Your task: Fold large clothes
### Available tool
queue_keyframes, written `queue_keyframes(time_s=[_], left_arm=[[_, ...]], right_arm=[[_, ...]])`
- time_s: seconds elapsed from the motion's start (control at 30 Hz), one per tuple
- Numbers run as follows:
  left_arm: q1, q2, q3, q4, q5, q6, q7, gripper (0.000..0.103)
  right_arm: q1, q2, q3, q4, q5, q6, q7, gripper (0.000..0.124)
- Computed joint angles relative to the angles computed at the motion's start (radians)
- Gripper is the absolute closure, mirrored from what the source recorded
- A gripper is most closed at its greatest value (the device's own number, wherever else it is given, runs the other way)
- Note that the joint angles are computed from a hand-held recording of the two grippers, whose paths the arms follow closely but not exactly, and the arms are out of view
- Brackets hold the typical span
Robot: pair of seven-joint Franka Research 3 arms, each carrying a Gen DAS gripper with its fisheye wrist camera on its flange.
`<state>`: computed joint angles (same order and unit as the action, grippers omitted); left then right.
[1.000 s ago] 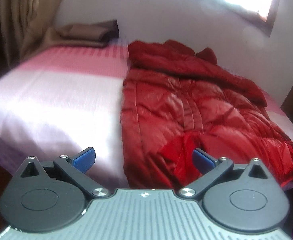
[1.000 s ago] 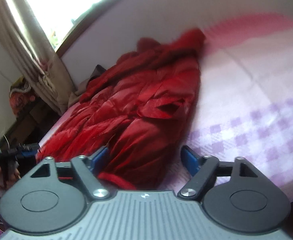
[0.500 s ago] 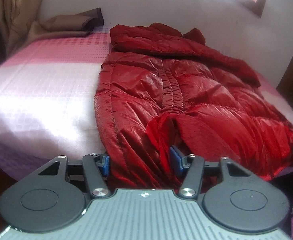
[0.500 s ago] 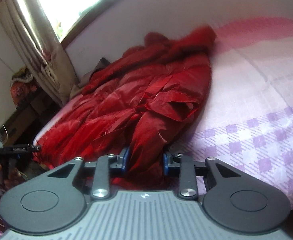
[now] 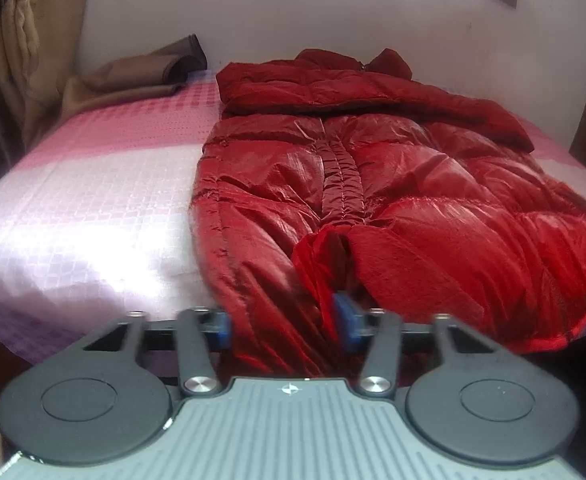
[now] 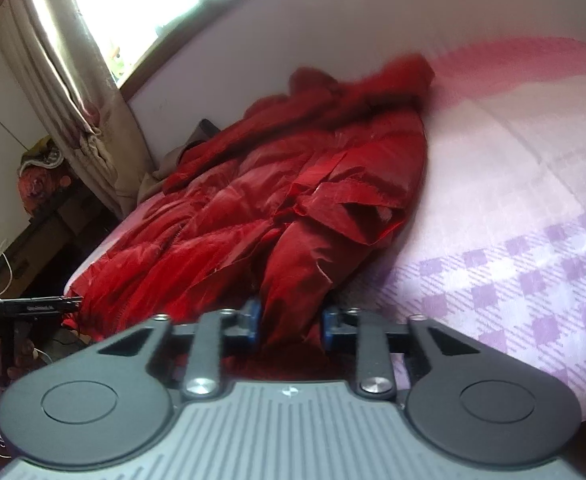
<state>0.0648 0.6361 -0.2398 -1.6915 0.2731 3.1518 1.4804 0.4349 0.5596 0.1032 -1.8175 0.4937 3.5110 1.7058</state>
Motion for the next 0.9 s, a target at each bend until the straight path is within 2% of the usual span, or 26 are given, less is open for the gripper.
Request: queue_keyframes(time_s=[0.07,0.17,0.27,0.33,0.43,0.5,0.53,0.6,0.67,0.7,0.77,0.8,0.83,0.87,0.9], left_arm=[[-0.028,-0.011,0.034,-0.011,0.003,0.022,-0.022,0.080],[-0.047,-0.025,0.058,-0.022,0.013,0.034,-0.045,0.082],[-0.030,-0.043,0.039,-0.043,0.018,0.039,-0.051,0.083],[0.004,-0.057,0.005,-0.062,0.020,0.039,-0.044,0.083],[0.052,-0.073,-0.045,-0.086,0.017,0.027,-0.024,0.083],[0.055,-0.082,-0.048,-0.099,0.016,0.025,-0.016,0.083],[0.053,-0.083,-0.044,-0.105,0.016,0.027,-0.013,0.081],[0.078,-0.072,-0.072,-0.099,0.011,0.019,0.004,0.076],[0.083,-0.054,-0.079,-0.081,-0.002,0.016,0.008,0.067],[0.099,-0.042,-0.099,-0.074,-0.008,0.016,0.017,0.063],[0.109,-0.031,-0.116,-0.069,-0.020,0.020,0.021,0.045],[0.105,-0.025,-0.112,-0.069,-0.022,0.033,0.019,0.045],[0.109,-0.019,-0.119,-0.069,-0.023,0.037,0.019,0.048],[0.130,-0.012,-0.144,-0.067,-0.026,0.028,0.023,0.065],[0.138,-0.010,-0.154,-0.071,-0.036,0.031,0.016,0.073]], right_arm=[[-0.045,0.001,0.048,-0.006,-0.040,0.022,0.024,0.105],[-0.124,0.001,0.125,-0.029,-0.118,0.066,0.097,0.107],[-0.167,-0.010,0.159,-0.061,-0.180,0.095,0.167,0.108],[-0.205,-0.018,0.190,-0.088,-0.238,0.116,0.230,0.109],[-0.225,-0.046,0.198,-0.133,-0.301,0.136,0.302,0.109],[-0.222,-0.070,0.188,-0.165,-0.328,0.136,0.330,0.109],[-0.218,-0.081,0.181,-0.178,-0.340,0.132,0.336,0.109],[-0.162,-0.109,0.129,-0.190,-0.286,0.082,0.274,0.106],[-0.207,-0.111,0.158,-0.197,-0.354,0.062,0.319,0.104],[-0.203,-0.113,0.153,-0.197,-0.343,0.055,0.321,0.101],[-0.253,-0.105,0.196,-0.200,-0.385,0.057,0.370,0.099],[-0.253,-0.103,0.194,-0.200,-0.388,0.062,0.374,0.099],[-0.237,-0.101,0.179,-0.199,-0.383,0.062,0.368,0.099],[-0.231,-0.098,0.173,-0.198,-0.383,0.062,0.366,0.100],[-0.233,-0.094,0.175,-0.197,-0.387,0.061,0.370,0.102]])
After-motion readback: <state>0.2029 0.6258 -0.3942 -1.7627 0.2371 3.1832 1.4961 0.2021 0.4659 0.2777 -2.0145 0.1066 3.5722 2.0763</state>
